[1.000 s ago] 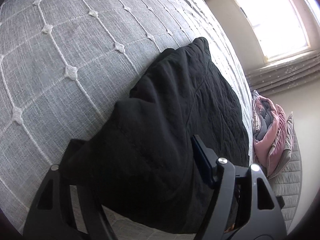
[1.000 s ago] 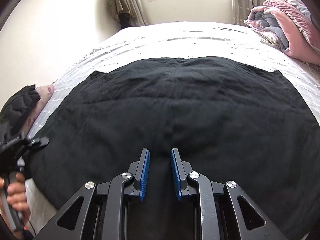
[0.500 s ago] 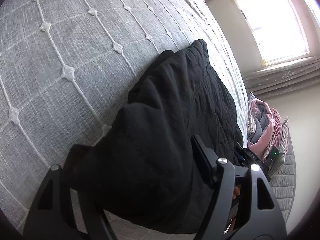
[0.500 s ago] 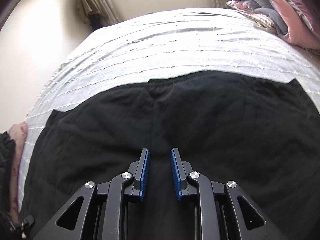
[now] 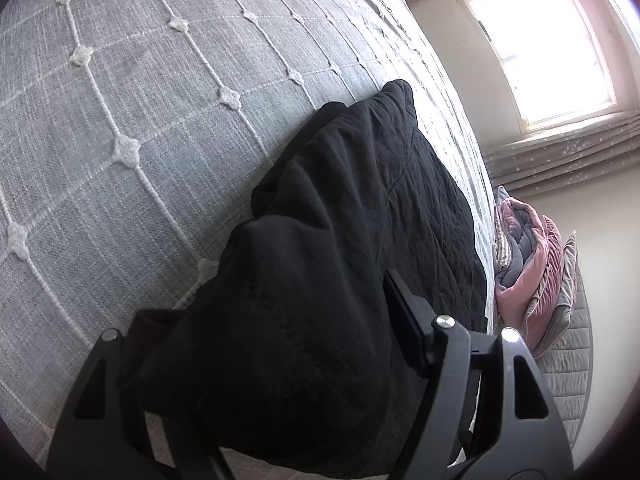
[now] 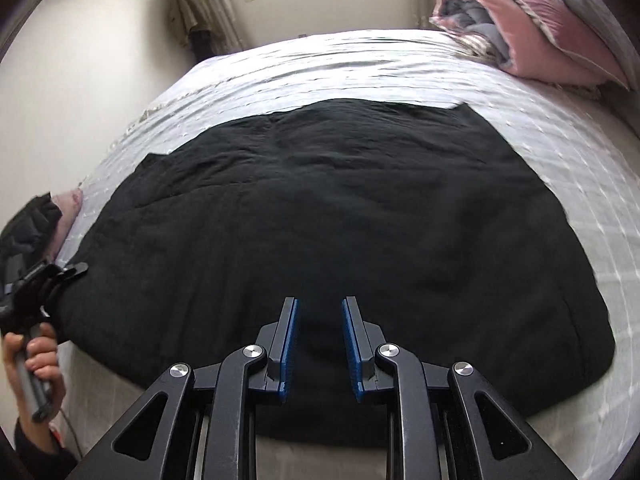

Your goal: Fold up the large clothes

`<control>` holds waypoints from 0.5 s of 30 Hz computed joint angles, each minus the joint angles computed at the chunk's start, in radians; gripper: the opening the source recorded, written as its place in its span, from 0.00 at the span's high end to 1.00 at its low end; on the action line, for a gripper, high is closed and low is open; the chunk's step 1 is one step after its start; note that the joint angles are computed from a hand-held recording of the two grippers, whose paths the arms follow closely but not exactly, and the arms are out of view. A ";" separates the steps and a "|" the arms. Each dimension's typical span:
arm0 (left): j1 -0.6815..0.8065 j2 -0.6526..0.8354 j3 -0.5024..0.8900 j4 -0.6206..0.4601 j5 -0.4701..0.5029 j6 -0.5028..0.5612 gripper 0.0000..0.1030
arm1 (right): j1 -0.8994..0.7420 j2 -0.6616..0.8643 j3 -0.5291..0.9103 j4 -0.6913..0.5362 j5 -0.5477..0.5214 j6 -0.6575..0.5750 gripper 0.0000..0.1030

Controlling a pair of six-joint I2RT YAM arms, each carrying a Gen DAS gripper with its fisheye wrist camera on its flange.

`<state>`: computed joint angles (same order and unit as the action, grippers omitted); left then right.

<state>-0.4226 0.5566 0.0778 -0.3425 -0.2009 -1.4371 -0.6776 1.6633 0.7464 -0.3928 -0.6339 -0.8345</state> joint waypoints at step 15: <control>-0.036 0.118 -0.007 0.112 -0.062 0.034 0.51 | 0.029 0.031 -0.092 0.171 0.063 -0.054 0.64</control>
